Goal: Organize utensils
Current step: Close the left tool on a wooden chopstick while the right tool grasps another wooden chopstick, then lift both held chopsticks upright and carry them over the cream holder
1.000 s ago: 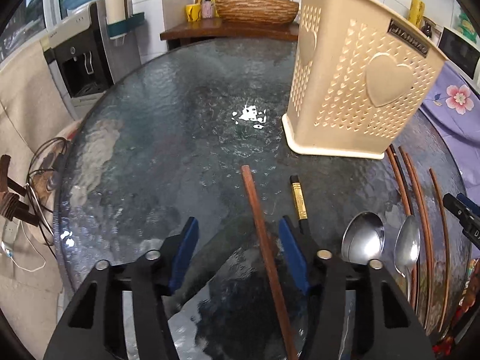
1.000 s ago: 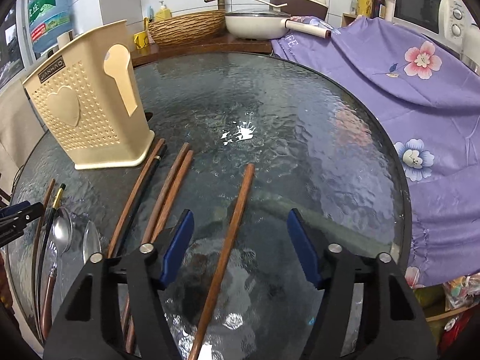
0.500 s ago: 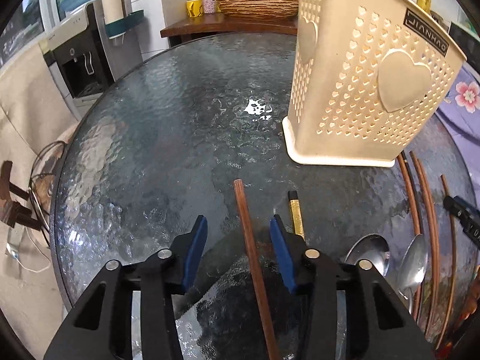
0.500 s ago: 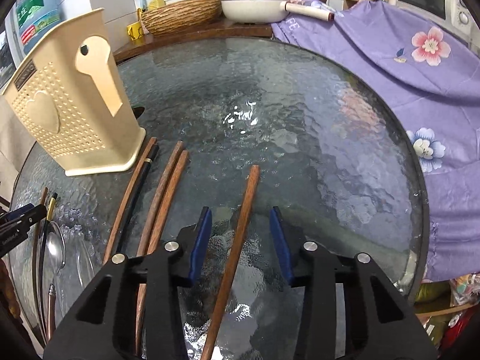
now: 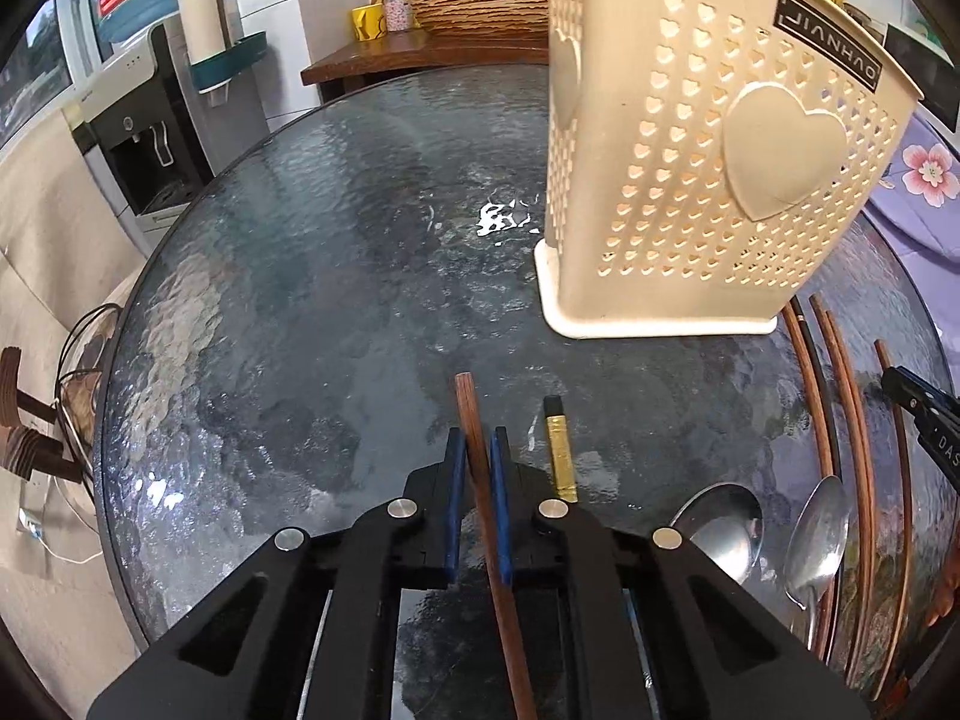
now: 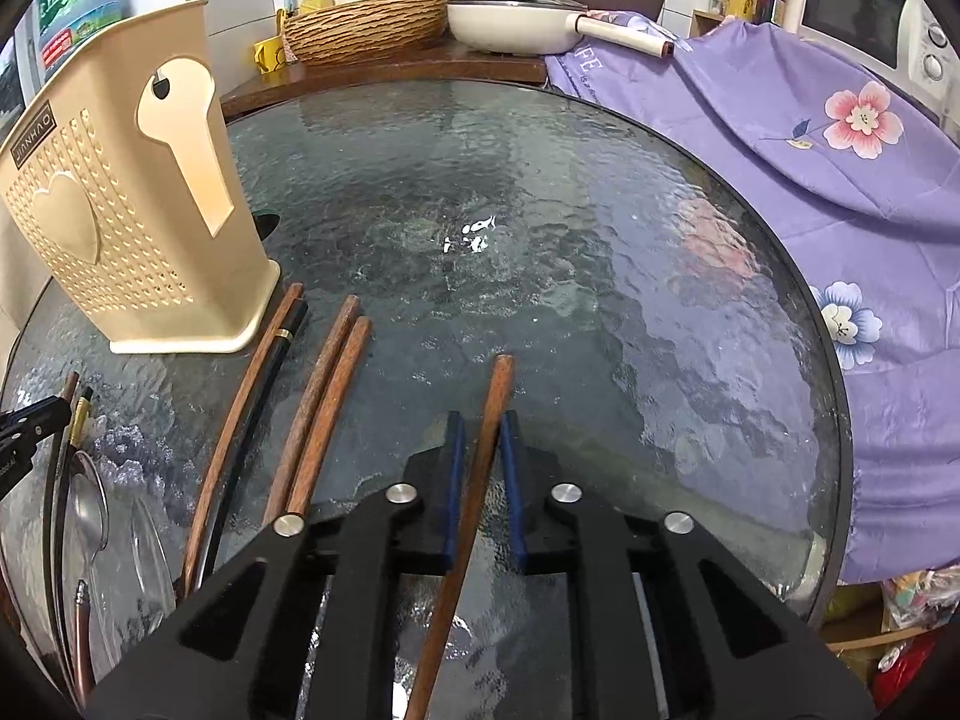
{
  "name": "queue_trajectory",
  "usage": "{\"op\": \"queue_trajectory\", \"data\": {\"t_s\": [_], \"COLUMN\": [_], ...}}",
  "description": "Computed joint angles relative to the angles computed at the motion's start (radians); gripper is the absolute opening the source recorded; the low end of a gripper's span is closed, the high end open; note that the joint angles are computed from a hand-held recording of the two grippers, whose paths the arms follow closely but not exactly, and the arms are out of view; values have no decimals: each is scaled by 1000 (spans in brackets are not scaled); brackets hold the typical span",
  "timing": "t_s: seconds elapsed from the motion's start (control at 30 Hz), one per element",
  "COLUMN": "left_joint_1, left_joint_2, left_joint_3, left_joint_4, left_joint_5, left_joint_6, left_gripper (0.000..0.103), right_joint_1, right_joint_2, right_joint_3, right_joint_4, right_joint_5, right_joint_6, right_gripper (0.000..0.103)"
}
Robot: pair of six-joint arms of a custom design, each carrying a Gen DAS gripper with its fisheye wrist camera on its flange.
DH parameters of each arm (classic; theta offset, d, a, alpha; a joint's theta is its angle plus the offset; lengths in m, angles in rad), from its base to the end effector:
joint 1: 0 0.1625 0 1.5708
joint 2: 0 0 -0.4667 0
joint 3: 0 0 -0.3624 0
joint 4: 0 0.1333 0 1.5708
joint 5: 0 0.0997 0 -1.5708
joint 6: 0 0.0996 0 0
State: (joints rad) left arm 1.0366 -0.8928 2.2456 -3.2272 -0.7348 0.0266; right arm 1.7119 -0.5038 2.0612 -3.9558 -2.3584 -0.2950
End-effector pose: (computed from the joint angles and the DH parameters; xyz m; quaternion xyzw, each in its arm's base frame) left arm -0.0692 -0.5240 0.1382 0.1910 0.8851 -0.2345 0.3537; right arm 0.1370 -0.5187 0.0513 0.0323 -0.8589 0.3432 0.3788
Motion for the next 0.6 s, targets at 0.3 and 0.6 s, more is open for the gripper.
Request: {"op": "queue_trajectory", "data": {"t_s": [0.3,0.6], "left_joint_1": [-8,-2], "left_joint_2": [9,-30], "left_joint_3": [13,40], "left_joint_4": [-27,-109], "left_joint_5": [-5,-89], "left_joint_6": [0,35], "left_gripper": [8,7], "right_joint_1": [-4,-8], "right_joint_2": [1,-65], "right_joint_3": [2,94], "right_joint_4": [-8,-102], "right_joint_5": [27,214], "right_joint_6": [-2,18], "right_gripper": [9,8]}}
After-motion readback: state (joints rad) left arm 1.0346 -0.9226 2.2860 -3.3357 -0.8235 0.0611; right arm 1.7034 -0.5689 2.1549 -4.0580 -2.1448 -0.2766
